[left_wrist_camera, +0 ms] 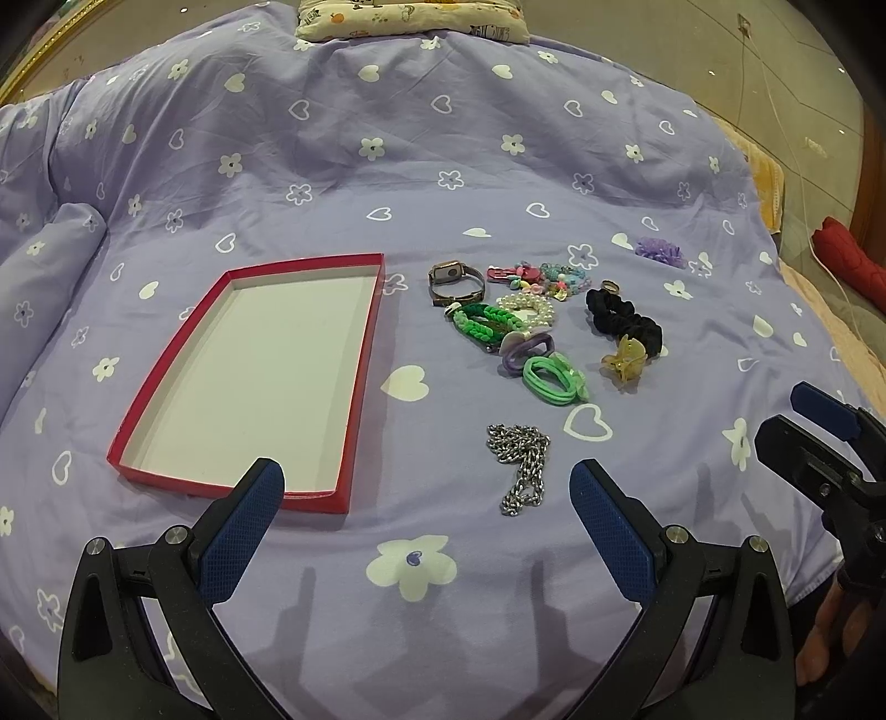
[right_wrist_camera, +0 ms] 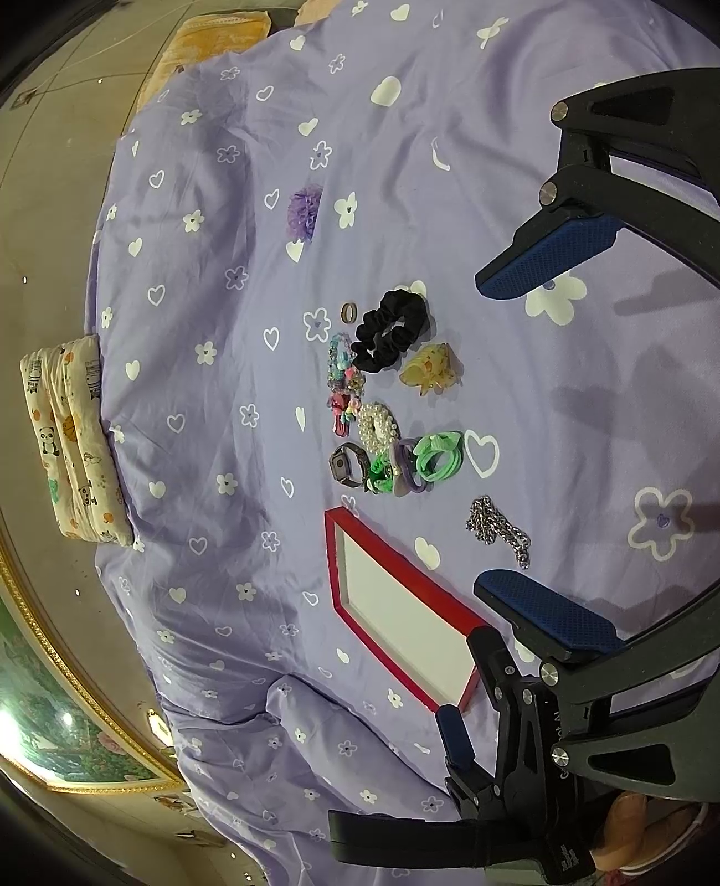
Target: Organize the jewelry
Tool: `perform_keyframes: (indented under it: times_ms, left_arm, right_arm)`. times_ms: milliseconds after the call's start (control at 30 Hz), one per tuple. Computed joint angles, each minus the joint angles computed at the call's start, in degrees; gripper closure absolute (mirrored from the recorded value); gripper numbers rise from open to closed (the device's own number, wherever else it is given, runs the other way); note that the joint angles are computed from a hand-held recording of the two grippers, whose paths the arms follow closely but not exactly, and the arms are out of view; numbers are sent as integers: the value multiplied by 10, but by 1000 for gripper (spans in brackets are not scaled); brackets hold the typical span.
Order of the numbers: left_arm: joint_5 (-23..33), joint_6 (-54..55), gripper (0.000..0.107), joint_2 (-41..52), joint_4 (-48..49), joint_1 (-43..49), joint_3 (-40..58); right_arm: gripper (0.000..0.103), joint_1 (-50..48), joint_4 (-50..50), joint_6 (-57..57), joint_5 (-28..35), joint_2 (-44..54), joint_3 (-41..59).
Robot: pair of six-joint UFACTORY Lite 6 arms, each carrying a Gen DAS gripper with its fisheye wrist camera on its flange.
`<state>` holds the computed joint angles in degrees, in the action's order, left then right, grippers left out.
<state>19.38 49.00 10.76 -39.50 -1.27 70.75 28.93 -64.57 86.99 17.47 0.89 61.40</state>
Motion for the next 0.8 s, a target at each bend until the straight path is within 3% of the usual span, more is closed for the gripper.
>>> perform_keyframes:
  times_ms: [500,800]
  left_arm:
    - [8,-20,4,6,16,-5,7]
    - [62,-23,4,86,13,-4,88]
  right_arm:
    - [5,-5,7,-1,-9,3,0]
    - [9,-57,159,-161,-49,38,29]
